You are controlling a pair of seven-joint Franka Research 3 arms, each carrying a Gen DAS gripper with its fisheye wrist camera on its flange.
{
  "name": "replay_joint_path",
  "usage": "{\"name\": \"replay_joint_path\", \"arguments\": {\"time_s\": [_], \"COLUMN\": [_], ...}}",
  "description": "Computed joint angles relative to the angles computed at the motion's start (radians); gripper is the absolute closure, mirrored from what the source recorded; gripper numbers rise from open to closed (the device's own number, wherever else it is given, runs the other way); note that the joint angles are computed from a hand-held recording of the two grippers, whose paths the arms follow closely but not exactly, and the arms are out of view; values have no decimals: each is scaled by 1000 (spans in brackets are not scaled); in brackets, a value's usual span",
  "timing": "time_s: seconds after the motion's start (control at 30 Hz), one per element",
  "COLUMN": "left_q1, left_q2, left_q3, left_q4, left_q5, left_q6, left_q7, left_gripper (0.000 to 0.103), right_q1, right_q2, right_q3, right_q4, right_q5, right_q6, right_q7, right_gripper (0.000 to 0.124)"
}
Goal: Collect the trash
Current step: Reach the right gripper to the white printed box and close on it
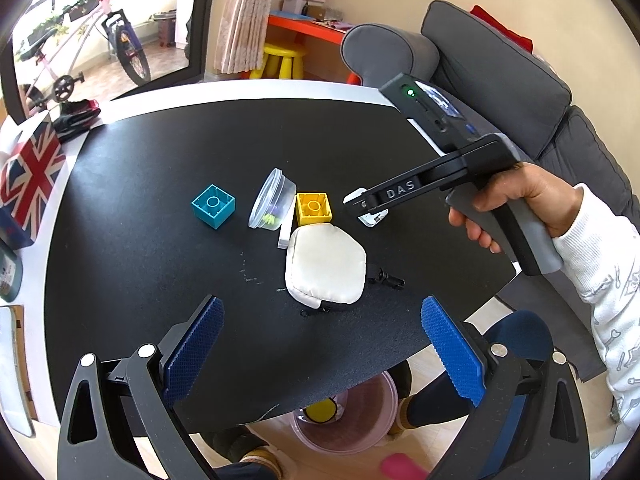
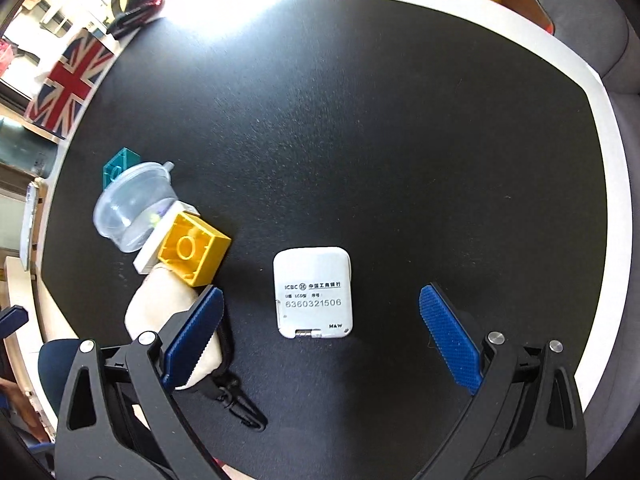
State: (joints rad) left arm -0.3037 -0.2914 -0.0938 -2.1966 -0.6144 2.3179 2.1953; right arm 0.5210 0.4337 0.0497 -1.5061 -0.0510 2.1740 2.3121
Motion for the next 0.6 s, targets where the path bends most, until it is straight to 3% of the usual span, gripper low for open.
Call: {"name": "replay_joint_path", "arguments": {"time_s": [0.3,0.6], "left_q1": [3,2], "left_q2": [4,7], "left_q3": [0,-3], "left_q4": [-5,-1], "left_q5": [-7,-9], "left_q6": [-3,-7], "left_q7": [-1,-1], "left_gripper": [8,8], "right_q1": [20,39], "right_q2": [15,18], "right_q3": [-10,-23], "right_q4": [19,60], "right_q5": [-35,-115], "right_q6": [-14,-91], "right_q7": [22,46], "right_gripper": [34,81]}}
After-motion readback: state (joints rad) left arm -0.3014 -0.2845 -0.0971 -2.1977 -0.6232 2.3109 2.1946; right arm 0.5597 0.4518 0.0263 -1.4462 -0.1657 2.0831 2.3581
